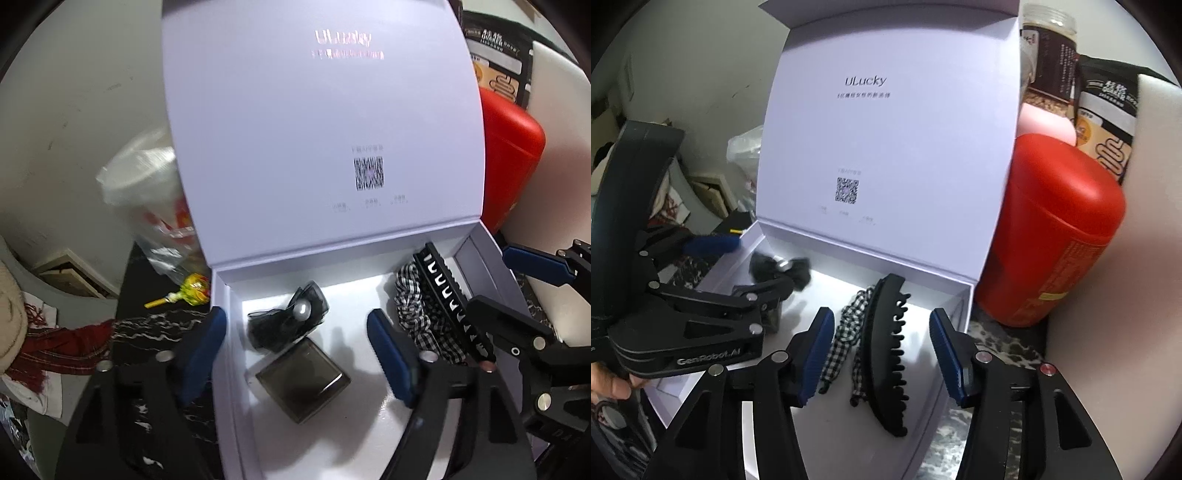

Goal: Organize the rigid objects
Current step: 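Withdraw both grippers from the box toward the red fan and hair tie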

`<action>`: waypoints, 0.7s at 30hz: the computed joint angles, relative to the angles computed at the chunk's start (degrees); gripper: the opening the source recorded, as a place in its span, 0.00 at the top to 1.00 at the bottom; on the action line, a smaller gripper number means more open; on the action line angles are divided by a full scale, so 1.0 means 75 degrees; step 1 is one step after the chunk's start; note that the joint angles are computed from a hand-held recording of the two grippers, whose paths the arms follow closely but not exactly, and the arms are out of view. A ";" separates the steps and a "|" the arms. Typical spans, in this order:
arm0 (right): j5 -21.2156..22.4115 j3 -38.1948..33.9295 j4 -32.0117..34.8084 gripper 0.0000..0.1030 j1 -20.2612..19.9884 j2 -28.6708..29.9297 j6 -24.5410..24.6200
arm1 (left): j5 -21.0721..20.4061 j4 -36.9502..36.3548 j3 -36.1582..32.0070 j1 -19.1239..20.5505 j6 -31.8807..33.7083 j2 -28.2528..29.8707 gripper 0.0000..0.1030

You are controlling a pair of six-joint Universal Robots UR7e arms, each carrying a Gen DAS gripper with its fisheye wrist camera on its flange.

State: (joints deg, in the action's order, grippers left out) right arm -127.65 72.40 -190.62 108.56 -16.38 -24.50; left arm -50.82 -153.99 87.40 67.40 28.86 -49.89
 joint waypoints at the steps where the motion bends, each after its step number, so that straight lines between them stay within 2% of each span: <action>1: -0.0009 0.0017 -0.0067 0.48 0.0019 -0.0001 -0.0019 | 0.0039 -0.0077 0.0048 -0.0020 0.0023 -0.0017 0.23; 4: -0.0005 0.0374 -0.0266 0.48 0.0063 -0.0230 -0.0047 | 0.0061 -0.0102 0.0160 -0.0063 -0.0011 -0.0116 0.23; 15: -0.0048 0.1000 -0.0752 0.48 0.0316 -0.0673 -0.0092 | -0.0489 -0.0169 0.0437 -0.0047 0.0049 -0.0759 0.23; 21: -0.0169 0.1269 -0.1123 0.48 0.0525 -0.0799 -0.0184 | -0.0482 -0.0415 0.0831 -0.0274 0.0135 -0.1193 0.23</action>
